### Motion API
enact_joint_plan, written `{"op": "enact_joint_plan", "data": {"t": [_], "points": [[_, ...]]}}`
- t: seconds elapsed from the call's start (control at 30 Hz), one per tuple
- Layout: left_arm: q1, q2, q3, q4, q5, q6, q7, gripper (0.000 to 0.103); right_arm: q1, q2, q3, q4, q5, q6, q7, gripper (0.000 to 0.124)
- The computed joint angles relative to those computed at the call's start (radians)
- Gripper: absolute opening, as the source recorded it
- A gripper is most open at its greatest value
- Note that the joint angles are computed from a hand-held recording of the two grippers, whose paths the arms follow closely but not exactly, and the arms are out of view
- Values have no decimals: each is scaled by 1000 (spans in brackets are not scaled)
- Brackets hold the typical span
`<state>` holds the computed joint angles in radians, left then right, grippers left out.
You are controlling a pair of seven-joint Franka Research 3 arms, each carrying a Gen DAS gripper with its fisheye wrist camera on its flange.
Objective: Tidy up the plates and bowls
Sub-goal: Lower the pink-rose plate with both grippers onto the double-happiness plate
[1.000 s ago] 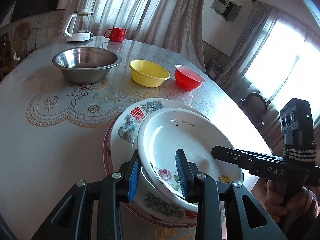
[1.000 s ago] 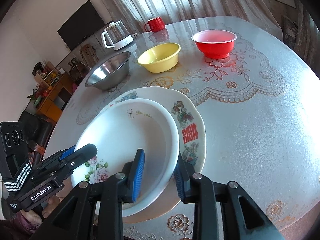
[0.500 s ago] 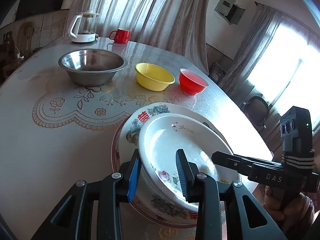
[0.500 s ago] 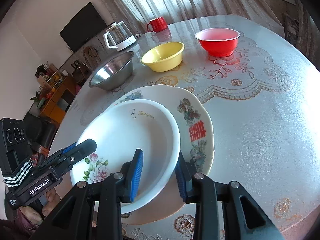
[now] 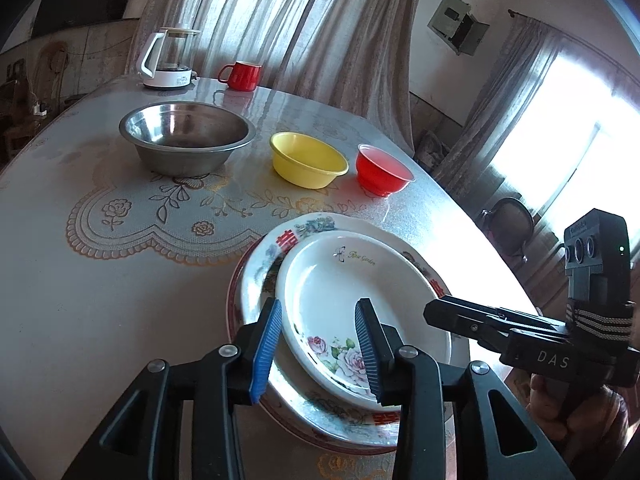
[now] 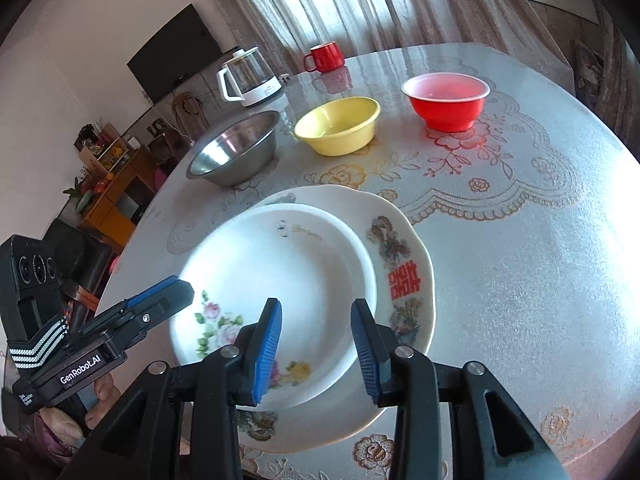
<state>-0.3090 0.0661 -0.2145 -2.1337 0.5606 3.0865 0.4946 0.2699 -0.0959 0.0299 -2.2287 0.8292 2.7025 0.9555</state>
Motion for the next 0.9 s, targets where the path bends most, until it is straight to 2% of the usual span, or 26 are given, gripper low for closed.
{"op": "enact_joint_plan", "data": {"t": [0.1,0.23,0.5,0.7,0.9], "points": [[-17,-1,19,13,99,-11,-77,40,3,-2,8,-1,-38,14,18,37],[-11,-5,18,15,128,-31,-108,42,3,-2,7,-5,-46,51,47,37],[-8,-8,3,42,220,-139,-173,44,-9,21,4,0,-81,84,119,37],[-6,-2,-8,56,218,-177,-155,46,-4,24,0,13,-43,52,71,37],[-10,1,-11,66,218,-218,-150,46,-6,30,9,12,-65,32,82,37]]}}
